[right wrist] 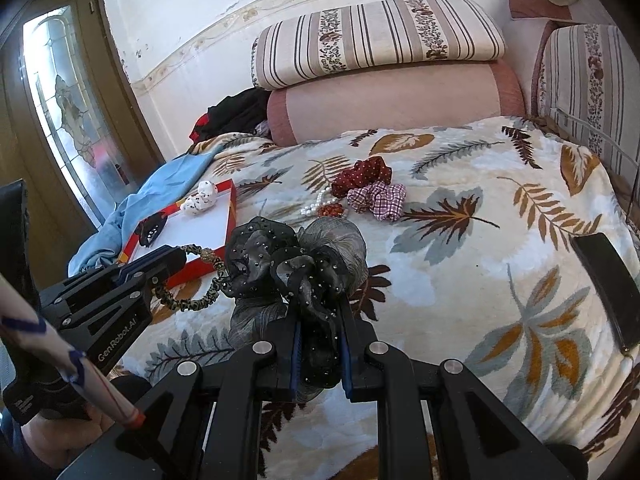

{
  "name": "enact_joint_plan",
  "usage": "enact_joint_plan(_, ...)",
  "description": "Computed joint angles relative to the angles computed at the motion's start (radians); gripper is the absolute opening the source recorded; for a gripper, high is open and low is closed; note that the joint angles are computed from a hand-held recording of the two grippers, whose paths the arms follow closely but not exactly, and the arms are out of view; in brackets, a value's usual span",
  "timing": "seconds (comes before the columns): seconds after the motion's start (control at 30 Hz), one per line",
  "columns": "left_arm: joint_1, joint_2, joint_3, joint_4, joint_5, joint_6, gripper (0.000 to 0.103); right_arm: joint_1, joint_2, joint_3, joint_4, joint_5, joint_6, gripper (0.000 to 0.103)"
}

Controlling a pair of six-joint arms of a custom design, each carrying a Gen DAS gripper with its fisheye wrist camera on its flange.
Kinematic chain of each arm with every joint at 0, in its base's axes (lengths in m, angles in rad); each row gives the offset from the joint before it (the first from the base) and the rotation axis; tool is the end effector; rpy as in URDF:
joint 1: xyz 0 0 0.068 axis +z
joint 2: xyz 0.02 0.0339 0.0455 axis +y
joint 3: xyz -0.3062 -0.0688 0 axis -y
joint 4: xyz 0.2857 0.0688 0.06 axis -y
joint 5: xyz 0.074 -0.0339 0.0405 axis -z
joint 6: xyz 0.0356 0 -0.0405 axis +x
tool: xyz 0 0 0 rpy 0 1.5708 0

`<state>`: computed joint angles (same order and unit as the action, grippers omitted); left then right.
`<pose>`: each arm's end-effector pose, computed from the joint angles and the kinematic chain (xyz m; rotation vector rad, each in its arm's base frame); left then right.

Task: Organize jewelry
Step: 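Carry the leopard bracelet and black scrunchie toward the red box with both tools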

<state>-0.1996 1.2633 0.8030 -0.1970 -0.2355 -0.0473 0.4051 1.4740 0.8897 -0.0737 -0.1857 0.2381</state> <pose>0.2917 -0.0505 0.2658 0.0400 2.2095 0.1255 0.3173 0.1432 0.2441 -0.2930 2.2550 0.5532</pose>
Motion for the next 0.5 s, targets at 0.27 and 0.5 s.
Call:
enact_joint_plan(0.27,0.012,0.006,0.001,-0.002,0.008,-0.003,0.008,0.01,0.004,0.013,-0.008,0.003,-0.003,0.017)
enact_joint_plan(0.5,0.031,0.013,0.001,0.002,0.017,-0.009,0.008,0.019,0.018,0.029,-0.017,0.006,-0.007,0.017)
